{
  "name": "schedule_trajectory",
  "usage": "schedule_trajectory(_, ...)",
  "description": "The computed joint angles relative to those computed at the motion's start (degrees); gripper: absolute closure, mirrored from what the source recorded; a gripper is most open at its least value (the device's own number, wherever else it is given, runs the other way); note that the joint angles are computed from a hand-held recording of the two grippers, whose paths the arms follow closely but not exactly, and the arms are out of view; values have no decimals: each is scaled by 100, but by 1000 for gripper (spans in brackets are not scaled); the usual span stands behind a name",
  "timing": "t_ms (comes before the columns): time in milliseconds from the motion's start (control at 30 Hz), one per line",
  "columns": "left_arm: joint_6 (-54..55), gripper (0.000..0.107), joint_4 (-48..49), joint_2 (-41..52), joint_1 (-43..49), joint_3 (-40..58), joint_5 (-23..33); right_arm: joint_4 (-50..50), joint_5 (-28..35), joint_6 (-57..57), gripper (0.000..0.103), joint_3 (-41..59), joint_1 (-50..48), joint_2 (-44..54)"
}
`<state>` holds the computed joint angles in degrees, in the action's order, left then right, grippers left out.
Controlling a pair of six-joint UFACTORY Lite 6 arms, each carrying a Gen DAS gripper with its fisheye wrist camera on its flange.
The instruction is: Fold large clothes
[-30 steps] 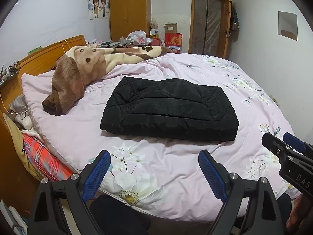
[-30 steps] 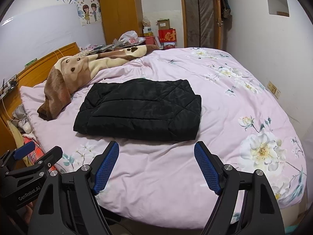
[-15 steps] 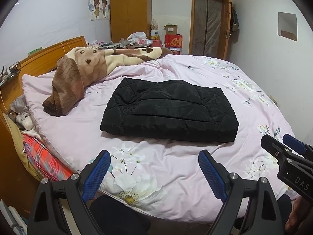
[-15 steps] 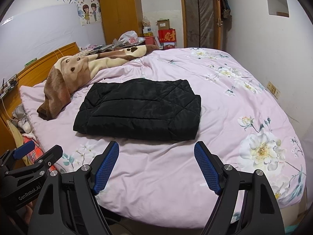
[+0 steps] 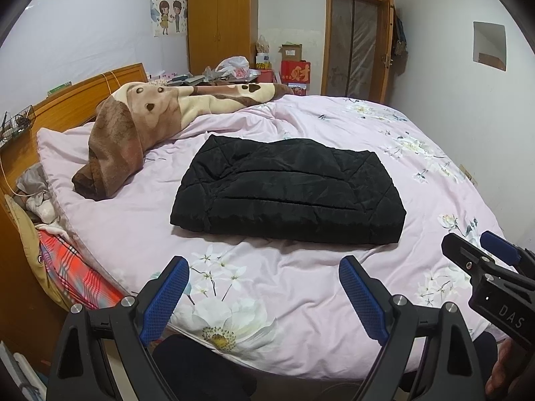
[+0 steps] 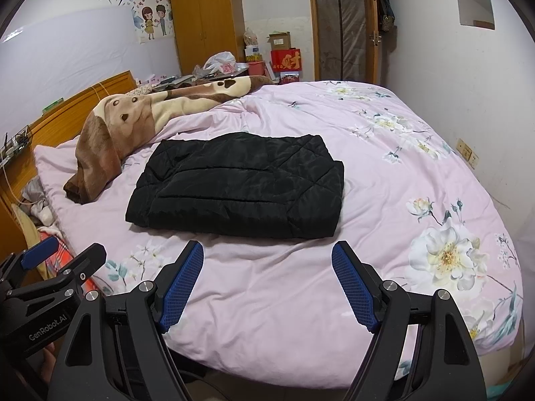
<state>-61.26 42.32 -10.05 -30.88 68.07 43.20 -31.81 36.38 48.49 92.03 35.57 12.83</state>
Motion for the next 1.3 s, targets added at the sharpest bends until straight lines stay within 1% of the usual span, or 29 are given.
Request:
schedule_trajectory(900, 65, 16, -27, -72, 65, -82, -38, -1, 5, 4, 24, -12, 4, -10)
schedule_trajectory(1300, -71, 16, 8, -74, -4, -111, 54, 7, 5, -8, 24, -12, -2, -16)
